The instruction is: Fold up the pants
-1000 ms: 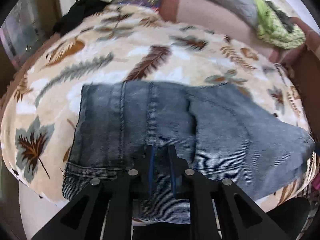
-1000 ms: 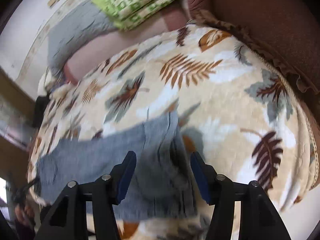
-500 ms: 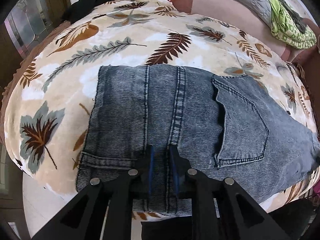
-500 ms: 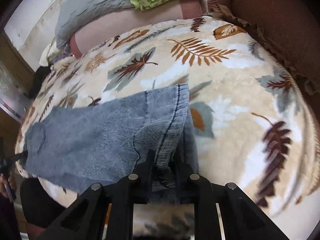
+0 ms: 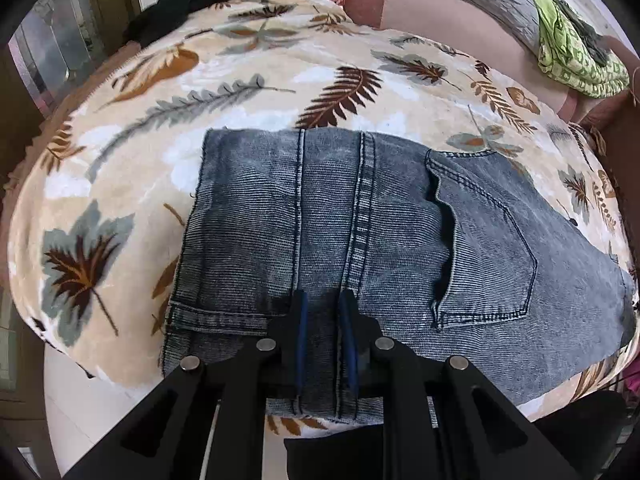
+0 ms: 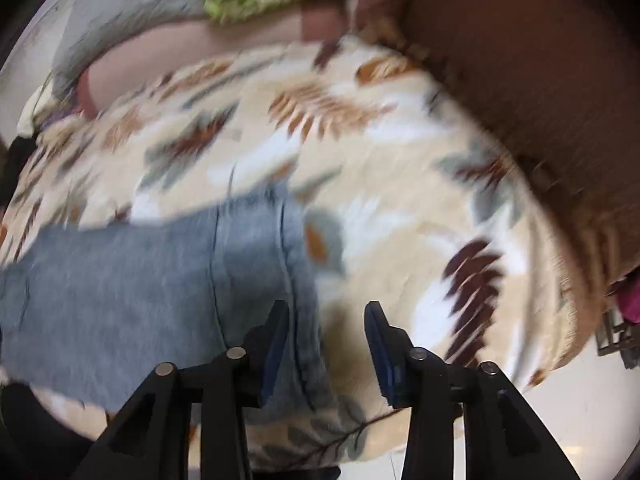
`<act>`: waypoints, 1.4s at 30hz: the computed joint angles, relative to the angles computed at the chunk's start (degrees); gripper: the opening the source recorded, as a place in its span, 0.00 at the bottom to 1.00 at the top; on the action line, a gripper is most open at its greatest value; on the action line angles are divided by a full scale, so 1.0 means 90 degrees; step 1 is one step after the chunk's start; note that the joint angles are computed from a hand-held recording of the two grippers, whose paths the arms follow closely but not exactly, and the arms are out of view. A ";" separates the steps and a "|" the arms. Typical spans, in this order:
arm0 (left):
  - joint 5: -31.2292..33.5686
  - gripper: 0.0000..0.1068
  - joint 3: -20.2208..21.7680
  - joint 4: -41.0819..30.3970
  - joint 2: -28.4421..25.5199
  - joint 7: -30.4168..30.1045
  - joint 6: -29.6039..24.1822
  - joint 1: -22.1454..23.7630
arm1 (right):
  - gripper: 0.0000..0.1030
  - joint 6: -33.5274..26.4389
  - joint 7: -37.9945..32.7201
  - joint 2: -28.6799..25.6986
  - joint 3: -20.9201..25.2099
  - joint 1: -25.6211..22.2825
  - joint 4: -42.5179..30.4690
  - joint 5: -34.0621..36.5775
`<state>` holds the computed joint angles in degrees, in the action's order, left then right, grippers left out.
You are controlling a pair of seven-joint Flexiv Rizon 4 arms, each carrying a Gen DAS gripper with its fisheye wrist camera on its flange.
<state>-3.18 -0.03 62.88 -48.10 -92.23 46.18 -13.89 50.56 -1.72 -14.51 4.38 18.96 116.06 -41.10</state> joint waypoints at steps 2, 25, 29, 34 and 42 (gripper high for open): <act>0.0169 0.17 0.0075 0.0211 0.0152 -0.0038 0.0352 -0.0110 | 0.51 0.0479 0.0186 -0.0068 -0.0092 0.0004 -0.0088 -0.0360; 0.0341 0.68 0.0094 -0.0563 -0.0259 -0.0267 -0.0426 -0.0340 | 0.54 0.1465 -0.3506 -0.2986 0.0162 0.0767 -0.3722 0.2274; 0.0368 0.68 0.0073 -0.0182 -0.0026 -0.0273 -0.0027 -0.0295 | 0.54 0.1319 -0.4785 -0.3623 0.0531 0.0671 -0.4911 0.2520; 0.0536 0.68 0.0201 0.0240 0.0262 -0.0214 0.0430 -0.0319 | 0.54 0.0266 -0.5953 -0.4710 0.0787 0.0798 -0.6875 0.2885; 0.0935 0.68 0.0470 0.0076 0.0139 -0.0331 0.0216 -0.0420 | 0.43 -0.1674 -0.6753 -0.6157 0.0419 0.1246 -0.9677 0.3136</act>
<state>5.23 4.20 63.56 -46.84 -95.21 48.13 -17.67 35.50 -62.49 -69.92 8.15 30.17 28.96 -12.88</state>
